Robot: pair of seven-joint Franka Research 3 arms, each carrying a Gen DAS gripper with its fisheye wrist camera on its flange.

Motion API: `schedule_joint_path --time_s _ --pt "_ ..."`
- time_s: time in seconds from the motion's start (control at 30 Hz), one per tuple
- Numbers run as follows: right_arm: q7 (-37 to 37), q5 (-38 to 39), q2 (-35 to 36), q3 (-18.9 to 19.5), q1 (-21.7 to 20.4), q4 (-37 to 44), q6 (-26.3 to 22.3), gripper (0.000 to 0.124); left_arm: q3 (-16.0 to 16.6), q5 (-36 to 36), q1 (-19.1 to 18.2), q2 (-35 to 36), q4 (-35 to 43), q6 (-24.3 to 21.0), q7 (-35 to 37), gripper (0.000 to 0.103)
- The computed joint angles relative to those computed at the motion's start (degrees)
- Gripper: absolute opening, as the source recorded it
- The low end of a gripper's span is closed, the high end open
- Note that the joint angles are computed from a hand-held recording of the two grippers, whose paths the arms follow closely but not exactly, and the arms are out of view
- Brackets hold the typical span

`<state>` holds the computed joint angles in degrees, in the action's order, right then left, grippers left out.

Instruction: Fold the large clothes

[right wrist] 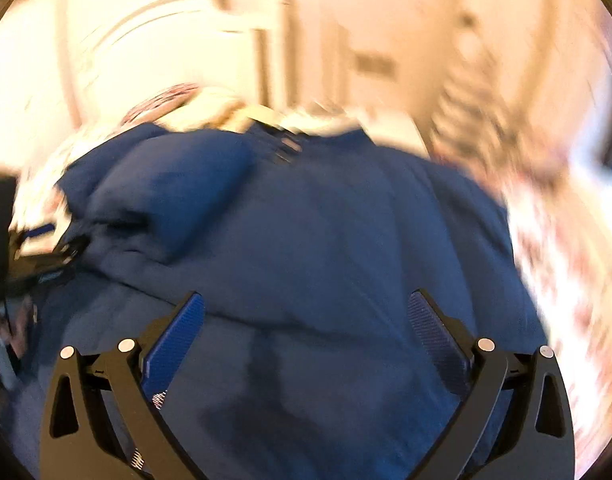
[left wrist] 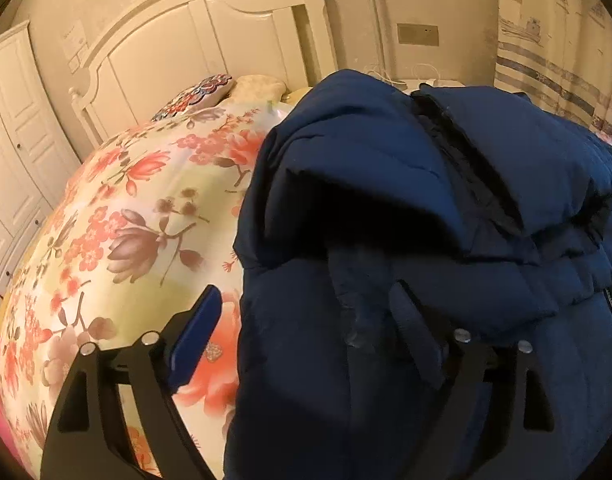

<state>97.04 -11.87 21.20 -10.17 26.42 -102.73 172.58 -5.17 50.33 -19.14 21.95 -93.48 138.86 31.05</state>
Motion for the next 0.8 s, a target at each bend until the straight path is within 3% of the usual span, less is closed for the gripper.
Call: schedule_joint_path --time_s 0.07,0.13,0.17,0.2,0.3,0.37,0.43,0.47,0.57,0.63,0.67,0.7,0.77,0.8 --pt "-0.6 -6.4 3.4 -3.3 4.7 5.7 -1.7 0.098 -0.1 -1.2 0.6 -0.5 -0.6 0.6 -0.5 0.093" --pt "-3.6 -8.1 7.0 -2.1 4.9 11.6 -4.2 0.098 -0.2 -2.1 1.0 -0.9 -1.2 1.2 -0.9 0.096" --pt "-5.6 -8.7 8.9 0.5 3.4 15.1 -6.4 0.097 -0.2 -2.4 1.2 -0.9 -1.4 1.5 -0.9 0.097" --pt "-10.6 -5.5 12.1 1.1 3.8 20.1 -9.5 0.093 -0.2 -2.4 1.2 -0.9 -1.3 1.4 -1.1 0.097" --pt "-14.0 -5.9 18.2 3.0 3.1 29.8 -15.0 0.080 0.0 -1.8 0.8 -0.7 -0.9 0.5 -1.1 0.097" --pt "-16.3 -2.6 19.6 5.4 1.3 32.2 -16.1 0.062 0.0 -1.5 0.7 -0.6 -0.7 0.2 -1.1 0.097" --pt "-13.5 -2.9 17.1 13.5 -5.4 28.8 -13.0 0.047 -0.1 -1.8 0.9 -0.7 -0.9 0.5 -1.2 0.098" --pt "-13.4 1.2 14.6 17.6 -9.6 25.1 -10.0 0.040 -0.2 -2.0 1.0 -0.7 -0.9 0.7 -1.2 0.098" --pt "-24.5 28.5 7.5 32.0 -24.2 12.5 0.5 0.039 -0.4 -3.3 1.7 -1.0 -1.7 2.2 -1.2 0.099" --pt "-34.4 48.6 5.4 41.6 -34.0 8.1 3.9 0.039 -0.5 -4.3 2.1 -1.1 -2.1 3.2 -1.2 0.100" --pt "-36.0 55.6 4.9 44.6 -38.4 6.7 3.7 0.039 -0.5 -4.6 2.2 -1.2 -2.2 3.5 -1.1 0.100" --pt "-35.3 58.6 4.6 45.6 -40.7 5.4 3.6 0.040 -0.5 -5.0 2.4 -1.2 -2.3 3.8 -0.9 0.100" --pt "-26.2 54.4 4.8 41.5 -41.2 4.3 -1.6 0.041 -0.4 -5.2 2.3 -1.2 -2.4 4.0 -1.0 0.100" --pt "-25.0 55.2 5.1 40.5 -41.3 4.6 -4.2 0.042 -0.4 -5.2 2.2 -1.2 -2.4 3.9 -1.0 0.100"
